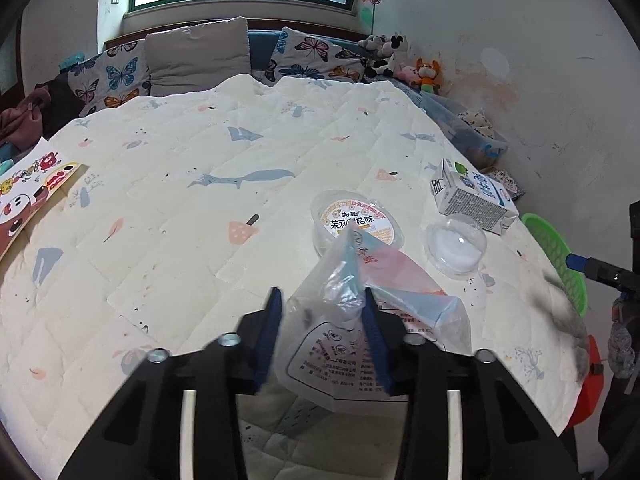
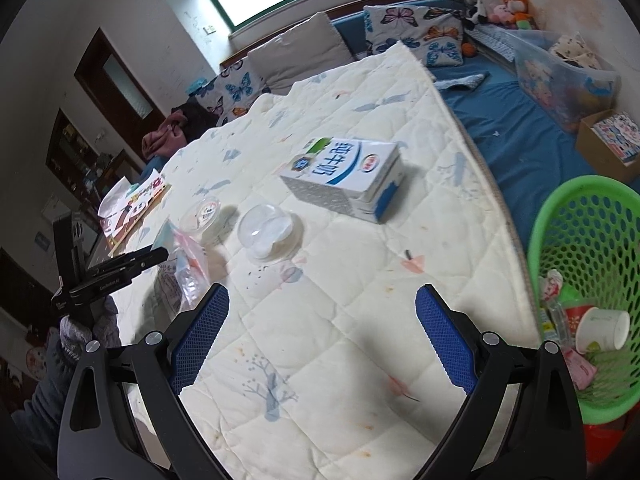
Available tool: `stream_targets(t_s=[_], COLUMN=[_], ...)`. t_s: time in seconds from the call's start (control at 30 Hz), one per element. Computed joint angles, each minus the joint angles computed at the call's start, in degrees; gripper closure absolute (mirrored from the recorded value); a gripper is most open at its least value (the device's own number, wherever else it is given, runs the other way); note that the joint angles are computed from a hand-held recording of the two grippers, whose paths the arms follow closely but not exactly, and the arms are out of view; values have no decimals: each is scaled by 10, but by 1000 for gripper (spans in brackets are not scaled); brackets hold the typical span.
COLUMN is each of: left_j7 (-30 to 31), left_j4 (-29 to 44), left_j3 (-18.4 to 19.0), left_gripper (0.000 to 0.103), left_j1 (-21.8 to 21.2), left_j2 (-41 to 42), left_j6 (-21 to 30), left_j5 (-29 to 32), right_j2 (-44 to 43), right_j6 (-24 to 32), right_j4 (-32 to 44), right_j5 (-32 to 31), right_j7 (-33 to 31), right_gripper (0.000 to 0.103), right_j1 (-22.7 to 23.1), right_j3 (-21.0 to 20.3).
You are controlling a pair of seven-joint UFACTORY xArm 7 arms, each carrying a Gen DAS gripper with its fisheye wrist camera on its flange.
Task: Collect trash
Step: 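Grasp the clear plastic bag with the left gripper while the right gripper grasps the clear dome lid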
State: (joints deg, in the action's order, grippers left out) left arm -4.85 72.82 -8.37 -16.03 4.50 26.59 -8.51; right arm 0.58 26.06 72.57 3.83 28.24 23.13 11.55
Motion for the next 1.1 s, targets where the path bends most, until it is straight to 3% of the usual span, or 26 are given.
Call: stream_targets(t_s=[0.27, 0.4, 0.7, 0.97, 1.1], left_j7=[-9, -19, -38, -32, -28], left_j4=[-32, -48, -78, -95, -97], left_j3=[4, 7, 13, 16, 17], left_gripper=[81, 82, 82, 82, 82], left_j1=[3, 6, 15, 16, 15], left_j2=[-33, -58, -111, -129, -129], left_j6=[-18, -23, -16, -14, -16], left_j5=[2, 14, 35, 25, 21], right_j2=[68, 117, 227, 310, 328], right_j6=[29, 54, 104, 160, 171], right_j4=[79, 139, 280, 397, 419], right_j5=[-55, -111, -157, -174, -166], right_j7=[13, 25, 16, 8, 3], right_gripper=[10, 14, 20, 27, 31], right_j1=[22, 48, 99, 126, 127], right_j3=[2, -6, -33, -59, -63])
